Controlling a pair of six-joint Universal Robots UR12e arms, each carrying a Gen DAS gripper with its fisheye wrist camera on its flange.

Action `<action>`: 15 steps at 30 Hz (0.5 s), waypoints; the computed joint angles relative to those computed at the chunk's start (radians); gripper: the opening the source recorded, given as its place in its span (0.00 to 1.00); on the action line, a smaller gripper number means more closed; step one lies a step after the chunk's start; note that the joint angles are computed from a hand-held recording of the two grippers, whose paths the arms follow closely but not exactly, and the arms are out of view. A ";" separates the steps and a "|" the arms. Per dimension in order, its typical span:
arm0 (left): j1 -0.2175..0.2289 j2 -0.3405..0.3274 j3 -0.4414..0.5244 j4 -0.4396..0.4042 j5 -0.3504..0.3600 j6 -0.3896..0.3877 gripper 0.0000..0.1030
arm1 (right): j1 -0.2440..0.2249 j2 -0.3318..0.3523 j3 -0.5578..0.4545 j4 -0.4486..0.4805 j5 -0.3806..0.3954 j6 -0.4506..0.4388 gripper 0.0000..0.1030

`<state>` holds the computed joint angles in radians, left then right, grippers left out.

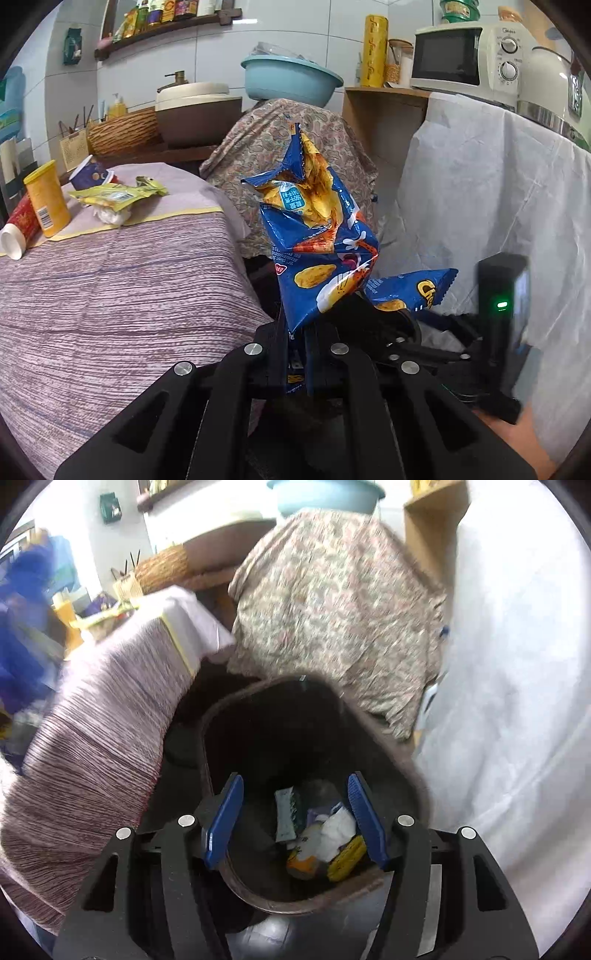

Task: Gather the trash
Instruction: 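Carry tissue and chip bag over the bin, opening right then left gripper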

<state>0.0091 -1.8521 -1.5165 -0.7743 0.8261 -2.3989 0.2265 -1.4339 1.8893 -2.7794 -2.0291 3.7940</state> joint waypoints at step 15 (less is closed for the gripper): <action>-0.074 -0.057 0.042 -0.155 0.115 0.091 0.07 | 0.034 -0.060 -0.012 0.049 -0.273 0.007 0.72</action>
<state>-0.0651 -1.9086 -1.4740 -0.9292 0.9407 -2.3079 0.2609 -1.4940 1.8770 -2.7306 -2.3021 3.8007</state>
